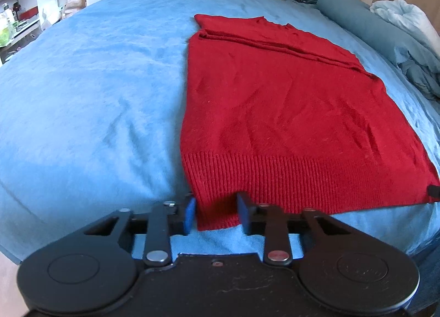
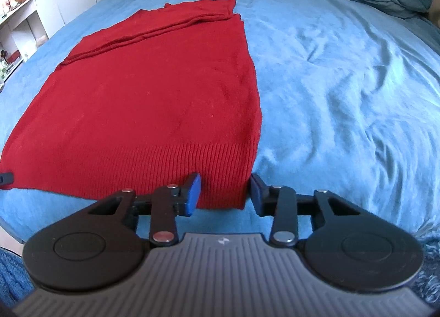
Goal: Fold small clothes
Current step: 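Grasp the ribbed hem with both grippers, lift and fold it toward the collar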
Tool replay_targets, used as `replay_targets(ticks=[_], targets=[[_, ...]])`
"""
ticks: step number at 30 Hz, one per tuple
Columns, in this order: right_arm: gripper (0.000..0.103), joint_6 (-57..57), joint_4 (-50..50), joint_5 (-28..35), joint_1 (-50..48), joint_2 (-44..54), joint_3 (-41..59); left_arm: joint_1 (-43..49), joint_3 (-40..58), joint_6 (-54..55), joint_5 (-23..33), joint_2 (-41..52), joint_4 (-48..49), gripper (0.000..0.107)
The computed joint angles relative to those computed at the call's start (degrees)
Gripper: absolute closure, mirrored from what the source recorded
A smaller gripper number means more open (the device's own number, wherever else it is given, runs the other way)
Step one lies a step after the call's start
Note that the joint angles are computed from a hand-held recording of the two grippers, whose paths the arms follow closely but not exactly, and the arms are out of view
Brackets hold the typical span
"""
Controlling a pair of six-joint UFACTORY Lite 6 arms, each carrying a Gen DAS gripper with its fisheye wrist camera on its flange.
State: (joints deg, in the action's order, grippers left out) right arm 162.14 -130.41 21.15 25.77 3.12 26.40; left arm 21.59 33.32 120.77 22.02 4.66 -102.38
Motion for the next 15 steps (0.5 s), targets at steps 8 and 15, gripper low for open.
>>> replay_targets(ticks=[8, 15], targets=[[0.081, 4.01, -5.73, -0.27, -1.89, -1.00, -0.10, -1.47, -1.57, -3.96, -1.52, -5.63, 3.32, 0.101], [0.081, 14.95, -18.57, -6.54, -7.73, -11.96, -1.18, 0.75, 2.14, -24.06, 3.77, -14.06, 18.84, 0.101]])
